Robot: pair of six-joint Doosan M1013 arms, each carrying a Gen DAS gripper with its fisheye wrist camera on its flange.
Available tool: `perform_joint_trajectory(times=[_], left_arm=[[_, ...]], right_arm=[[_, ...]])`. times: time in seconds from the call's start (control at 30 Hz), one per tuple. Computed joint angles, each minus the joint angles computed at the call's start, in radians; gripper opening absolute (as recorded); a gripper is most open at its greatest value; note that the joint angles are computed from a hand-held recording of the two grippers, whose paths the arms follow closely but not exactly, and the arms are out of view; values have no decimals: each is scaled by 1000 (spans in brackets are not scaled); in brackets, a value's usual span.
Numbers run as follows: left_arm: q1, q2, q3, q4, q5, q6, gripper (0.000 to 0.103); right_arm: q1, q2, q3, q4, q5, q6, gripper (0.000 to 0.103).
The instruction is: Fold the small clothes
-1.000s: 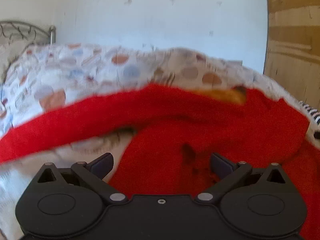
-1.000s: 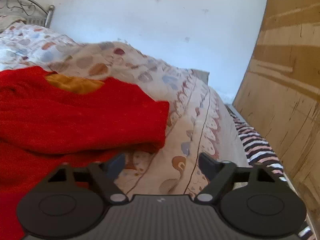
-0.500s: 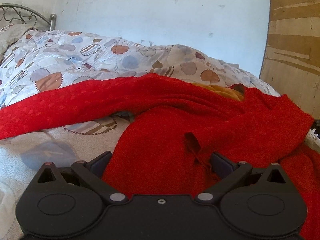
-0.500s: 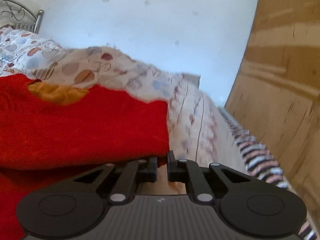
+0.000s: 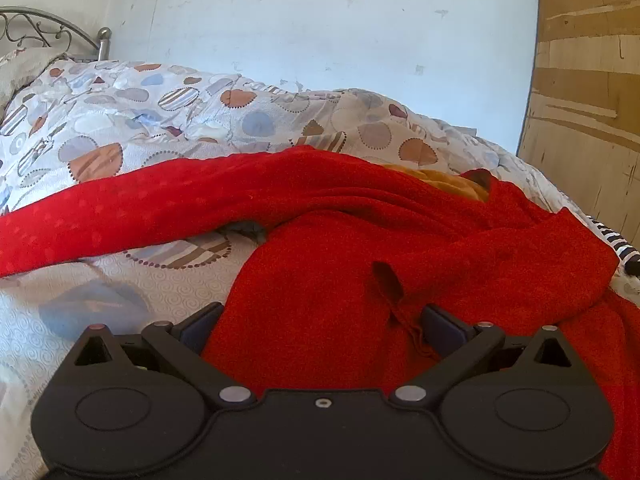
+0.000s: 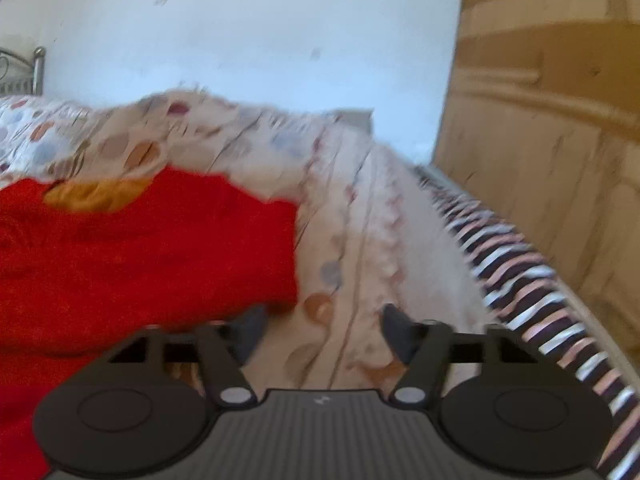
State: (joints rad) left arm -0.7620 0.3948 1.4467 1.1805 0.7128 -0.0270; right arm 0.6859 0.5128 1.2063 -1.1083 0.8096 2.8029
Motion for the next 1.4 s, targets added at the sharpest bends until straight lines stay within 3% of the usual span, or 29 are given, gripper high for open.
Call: perform_joint_trajectory(times=[0.03, 0.1, 0.23, 0.37, 0.47, 0.63, 0.83, 0.93, 1.0, 1.1, 1.2, 1.27, 1.33, 1.4], left_arm=[[0, 0, 1, 2, -1, -3, 103], [0, 0, 1, 1, 0, -1, 103], [2, -2, 4, 1, -6, -7, 103], [3, -4, 8, 3, -14, -16, 103], [5, -7, 14, 10, -23, -32, 103], [8, -10, 20, 19, -35, -52, 103], [16, -63, 79, 82, -109, -170, 103], [-3, -110, 123, 135, -83, -185, 103], [-12, -140, 142, 79, -60, -91, 103], [-22, -200, 194, -29, -34, -1, 103], [-27, -273, 268, -132, -61, 46, 102], [-38, -314, 314, -168, -67, 44, 102], [-49, -342, 347, -201, -84, 59, 102], [-55, -355, 364, -236, -99, 89, 102]], right_arm=[[3, 3, -1, -46, 3, 29, 103], [4, 17, -19, -94, -3, 57, 103], [-7, 62, -78, -61, -44, 10, 103], [-17, 138, -188, 101, 87, -143, 103], [-37, 121, -152, 166, 20, -93, 103], [-39, 105, -122, 145, -21, -55, 103], [-30, -9, 14, 151, -155, 41, 103], [-8, -82, 106, 158, -236, 24, 103], [15, -129, 169, 144, -276, 41, 103], [39, -201, 278, 115, -405, 125, 103], [60, -267, 401, -9, -563, 347, 103], [82, -291, 446, -103, -580, 480, 103], [108, -304, 473, -103, -566, 513, 103], [132, -313, 496, -203, -540, 633, 99]])
